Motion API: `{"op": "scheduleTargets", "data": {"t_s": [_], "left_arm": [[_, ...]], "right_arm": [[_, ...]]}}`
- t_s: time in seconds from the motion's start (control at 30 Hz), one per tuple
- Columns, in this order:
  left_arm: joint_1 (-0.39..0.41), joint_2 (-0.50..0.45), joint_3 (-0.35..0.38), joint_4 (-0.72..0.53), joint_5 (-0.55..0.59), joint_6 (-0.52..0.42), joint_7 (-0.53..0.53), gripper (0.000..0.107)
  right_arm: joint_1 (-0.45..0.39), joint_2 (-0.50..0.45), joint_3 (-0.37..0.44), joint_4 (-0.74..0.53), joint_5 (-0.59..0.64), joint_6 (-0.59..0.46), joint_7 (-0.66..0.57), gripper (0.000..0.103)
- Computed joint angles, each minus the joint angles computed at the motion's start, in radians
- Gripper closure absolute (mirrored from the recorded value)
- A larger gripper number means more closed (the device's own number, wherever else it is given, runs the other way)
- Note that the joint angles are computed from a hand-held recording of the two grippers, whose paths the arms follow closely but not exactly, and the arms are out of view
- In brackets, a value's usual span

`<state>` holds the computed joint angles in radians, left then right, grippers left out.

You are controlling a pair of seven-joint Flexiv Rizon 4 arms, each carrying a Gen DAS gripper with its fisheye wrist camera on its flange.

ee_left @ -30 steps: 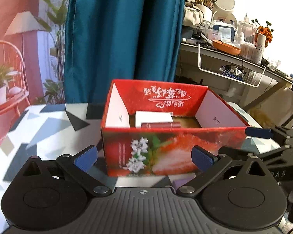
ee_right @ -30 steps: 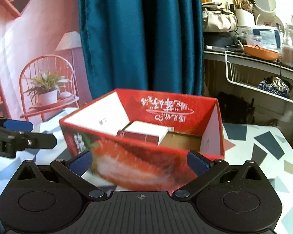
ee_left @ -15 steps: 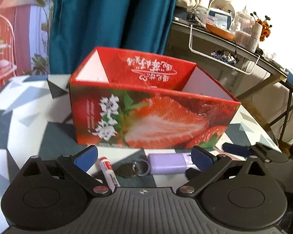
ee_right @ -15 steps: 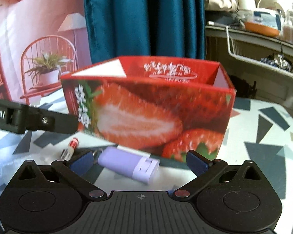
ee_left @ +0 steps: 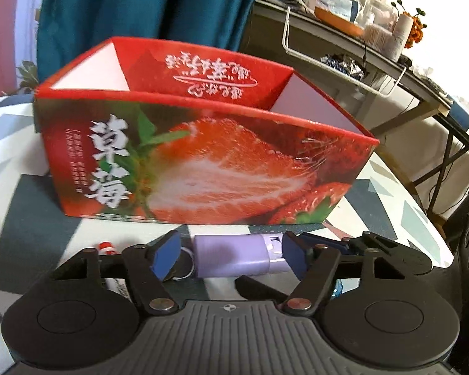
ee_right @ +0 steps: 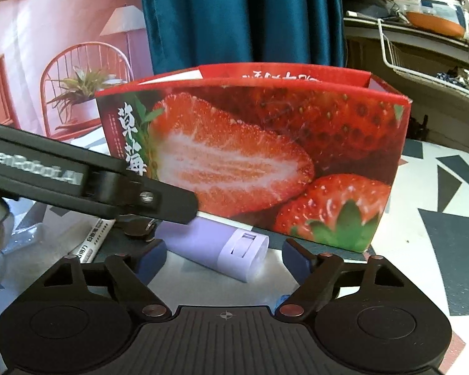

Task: Organize rigid objects
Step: 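Close the left tool on the lilac case, then lift the lilac case with the left tool and lower it into the box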

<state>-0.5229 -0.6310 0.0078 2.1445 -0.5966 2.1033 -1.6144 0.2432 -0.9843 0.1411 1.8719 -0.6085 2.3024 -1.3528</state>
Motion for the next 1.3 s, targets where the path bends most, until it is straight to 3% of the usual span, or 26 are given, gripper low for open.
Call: {"op": "scheduleTargets", "data": {"t_s": [0.07,0.3,0.57,0.87,1.07,1.3], "left_arm": [[0.025,-0.01,-0.017,-0.015,0.025,-0.012,-0.01,0.042],[0.025,-0.039,0.0,-0.057,0.04,-0.056,-0.026,0.044],[0.054,-0.043,-0.007,-0.059,0.07,-0.105,-0.073,0.046],[0.004,-0.059,0.042,-0.073,0.06,-0.103,-0.093,0.046],[-0.1,-0.07,0.109,-0.073,-0.054,-0.091,-0.063,0.052],[-0.13,-0.049,0.118,-0.06,-0.113,-0.102,-0.024,0.052]], "right_arm": [[-0.009,-0.005,0.006,-0.007,-0.011,-0.003,0.01,0.03],[-0.006,-0.006,0.003,-0.014,-0.031,-0.041,0.017,0.045],[-0.039,-0.018,0.032,-0.028,-0.064,-0.061,0.054,0.05],[-0.026,-0.016,0.019,-0.03,-0.056,-0.061,0.056,0.05],[0.008,-0.008,-0.002,-0.015,0.0,-0.037,0.015,0.054],[0.019,-0.005,-0.007,-0.002,0.023,-0.006,-0.028,0.054]]}}
